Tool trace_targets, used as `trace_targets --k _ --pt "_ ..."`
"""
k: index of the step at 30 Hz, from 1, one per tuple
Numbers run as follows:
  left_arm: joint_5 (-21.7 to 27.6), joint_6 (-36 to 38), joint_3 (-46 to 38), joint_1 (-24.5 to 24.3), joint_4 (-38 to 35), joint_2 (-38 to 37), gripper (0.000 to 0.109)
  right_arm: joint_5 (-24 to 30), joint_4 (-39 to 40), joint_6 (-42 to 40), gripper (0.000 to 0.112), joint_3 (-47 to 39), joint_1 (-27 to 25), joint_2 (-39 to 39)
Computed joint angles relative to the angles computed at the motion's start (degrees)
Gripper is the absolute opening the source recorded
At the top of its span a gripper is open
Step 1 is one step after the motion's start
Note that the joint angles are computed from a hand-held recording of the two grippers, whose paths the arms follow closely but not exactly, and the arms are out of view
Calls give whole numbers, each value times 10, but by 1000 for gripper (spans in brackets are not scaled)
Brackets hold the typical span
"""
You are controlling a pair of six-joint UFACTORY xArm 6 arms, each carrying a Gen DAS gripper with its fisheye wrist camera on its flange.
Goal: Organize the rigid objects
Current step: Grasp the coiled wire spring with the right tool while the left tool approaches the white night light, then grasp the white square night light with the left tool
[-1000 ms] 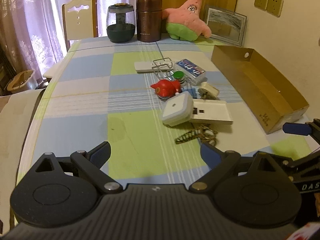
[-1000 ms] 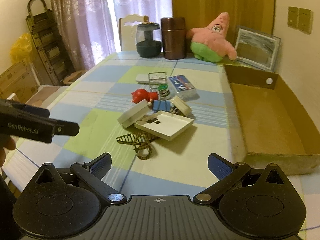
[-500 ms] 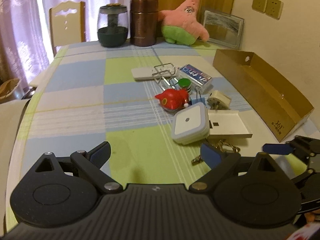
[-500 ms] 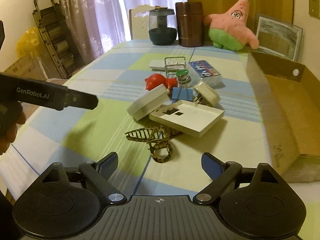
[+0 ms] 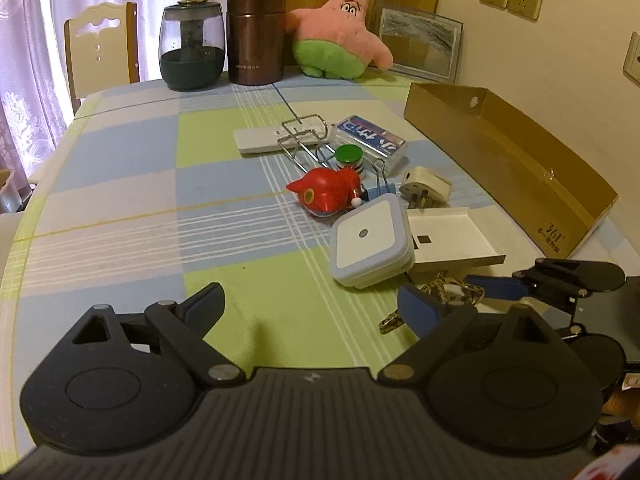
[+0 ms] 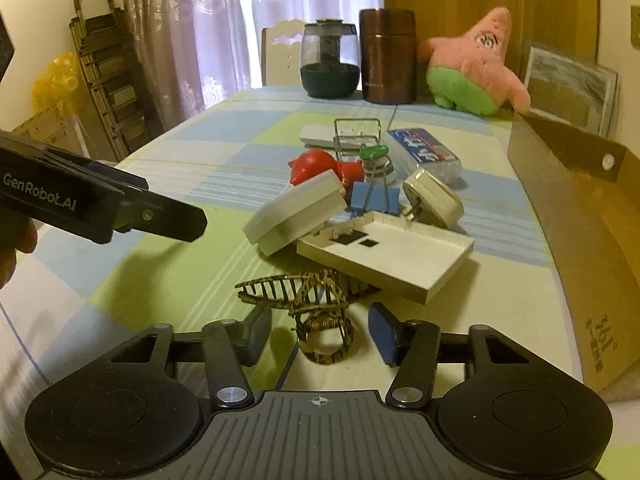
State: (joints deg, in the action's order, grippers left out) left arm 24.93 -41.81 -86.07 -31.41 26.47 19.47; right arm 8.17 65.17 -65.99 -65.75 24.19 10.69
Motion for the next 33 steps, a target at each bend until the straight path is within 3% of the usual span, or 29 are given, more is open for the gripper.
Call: trace_targets --k 9,25,33 --pt "1 16 -11 -1 -24 10 90 -4 7 -19 28 -12 3 10" --pt "1 31 -17 -4 -46 15 90 53 -90 83 27 55 -27 -70" --pt "1 35 -37 -10 -49 33 90 16 -51 50 27 93 -33 -117"
